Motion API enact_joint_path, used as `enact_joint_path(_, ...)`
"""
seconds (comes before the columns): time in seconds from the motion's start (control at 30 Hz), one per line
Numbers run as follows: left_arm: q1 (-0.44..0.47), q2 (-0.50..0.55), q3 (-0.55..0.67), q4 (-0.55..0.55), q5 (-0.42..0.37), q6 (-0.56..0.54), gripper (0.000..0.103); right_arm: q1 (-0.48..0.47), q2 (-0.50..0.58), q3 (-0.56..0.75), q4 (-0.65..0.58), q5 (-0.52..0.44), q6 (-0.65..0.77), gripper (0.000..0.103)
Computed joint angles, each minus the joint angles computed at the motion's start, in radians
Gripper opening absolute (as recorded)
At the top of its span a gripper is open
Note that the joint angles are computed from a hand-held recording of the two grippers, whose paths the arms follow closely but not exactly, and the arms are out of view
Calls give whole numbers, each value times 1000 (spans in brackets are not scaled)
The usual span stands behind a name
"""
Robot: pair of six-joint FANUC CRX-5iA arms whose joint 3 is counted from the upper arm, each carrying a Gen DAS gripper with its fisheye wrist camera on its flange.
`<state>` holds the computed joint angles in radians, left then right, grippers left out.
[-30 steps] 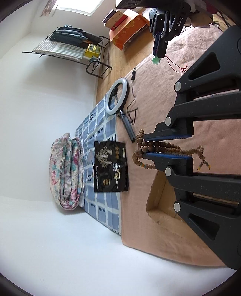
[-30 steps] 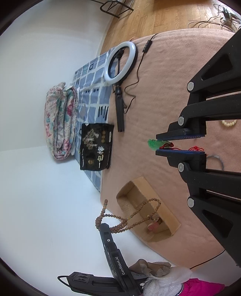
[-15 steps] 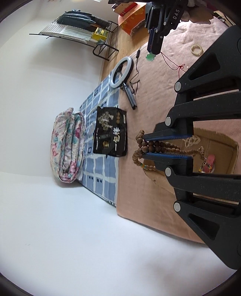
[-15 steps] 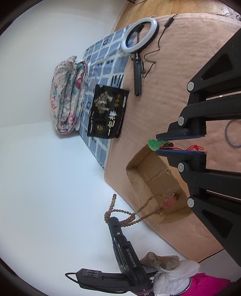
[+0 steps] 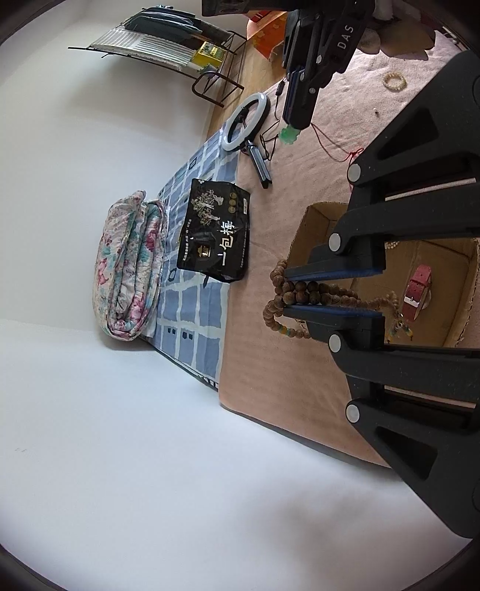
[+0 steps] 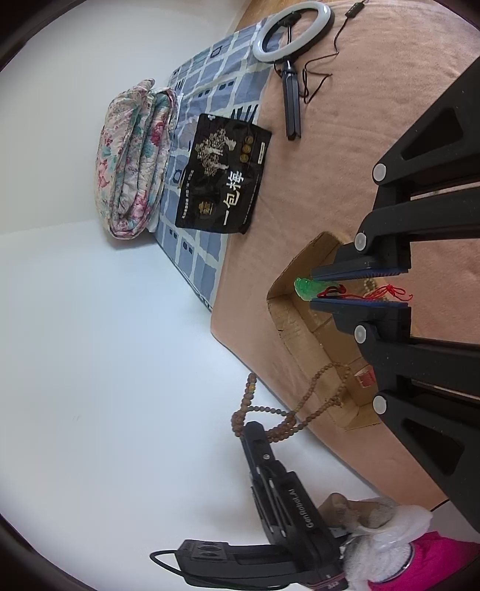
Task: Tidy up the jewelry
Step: 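Lift and carry the beads in the left tool and pendant in the right tool to the box, then lower into the box and open the left tool while the right tool opens too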
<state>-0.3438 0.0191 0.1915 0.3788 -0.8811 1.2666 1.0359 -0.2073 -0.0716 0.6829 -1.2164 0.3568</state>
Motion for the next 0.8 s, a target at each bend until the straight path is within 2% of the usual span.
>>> enact_joint_path(0.3, 3, 40, -2, 4, 9, 0, 10, -71, 66, 22, -58, 76, 32, 7)
enact_joint_path(0.8, 4, 94, -17, 21, -9, -10, 10, -135, 141, 36, -176, 138, 89, 7)
